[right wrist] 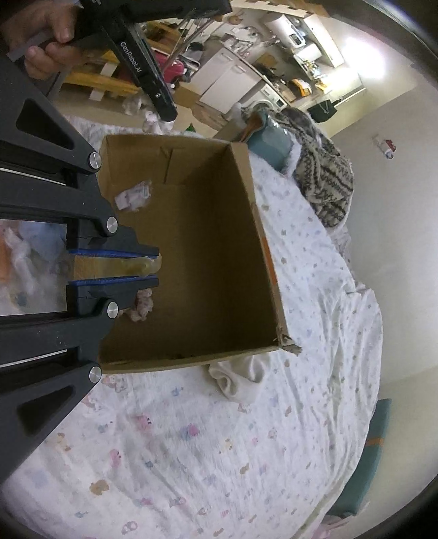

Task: Organize soft objects
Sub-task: 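Carry both items into the box and open both tools to release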

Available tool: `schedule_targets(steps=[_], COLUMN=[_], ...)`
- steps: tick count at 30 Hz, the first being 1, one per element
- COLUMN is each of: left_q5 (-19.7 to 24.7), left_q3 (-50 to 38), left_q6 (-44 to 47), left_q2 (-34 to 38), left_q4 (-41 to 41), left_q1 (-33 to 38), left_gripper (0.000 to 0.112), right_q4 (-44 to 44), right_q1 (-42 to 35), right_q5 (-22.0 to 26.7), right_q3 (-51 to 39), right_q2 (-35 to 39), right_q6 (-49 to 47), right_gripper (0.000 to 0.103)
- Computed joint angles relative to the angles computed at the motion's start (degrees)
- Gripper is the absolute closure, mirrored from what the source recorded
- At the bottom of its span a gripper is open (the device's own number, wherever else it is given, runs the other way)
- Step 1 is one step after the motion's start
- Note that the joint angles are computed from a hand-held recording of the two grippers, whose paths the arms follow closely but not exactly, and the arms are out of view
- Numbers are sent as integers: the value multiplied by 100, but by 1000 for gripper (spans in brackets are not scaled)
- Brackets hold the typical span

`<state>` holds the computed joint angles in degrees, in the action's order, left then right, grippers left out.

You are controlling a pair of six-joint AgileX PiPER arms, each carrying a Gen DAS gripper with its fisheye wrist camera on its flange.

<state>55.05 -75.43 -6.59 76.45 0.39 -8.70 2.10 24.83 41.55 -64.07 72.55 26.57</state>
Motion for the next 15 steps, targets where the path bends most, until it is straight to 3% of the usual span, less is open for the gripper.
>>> schedule_targets(steps=[4,15], left_q5=[-631,-867], left_q3=[543,820], left_q6=[231,818], left_q2=[3,199], left_q4=[2,-762], left_q1=[-71,157], left_gripper=[98,97], right_q4=[555,1650], right_q1=[-263,-893], right_q5=[-342,-381], right_q3=[312,473], right_q2=[65,367], right_q6=[-425,-1177], right_gripper=[92,92])
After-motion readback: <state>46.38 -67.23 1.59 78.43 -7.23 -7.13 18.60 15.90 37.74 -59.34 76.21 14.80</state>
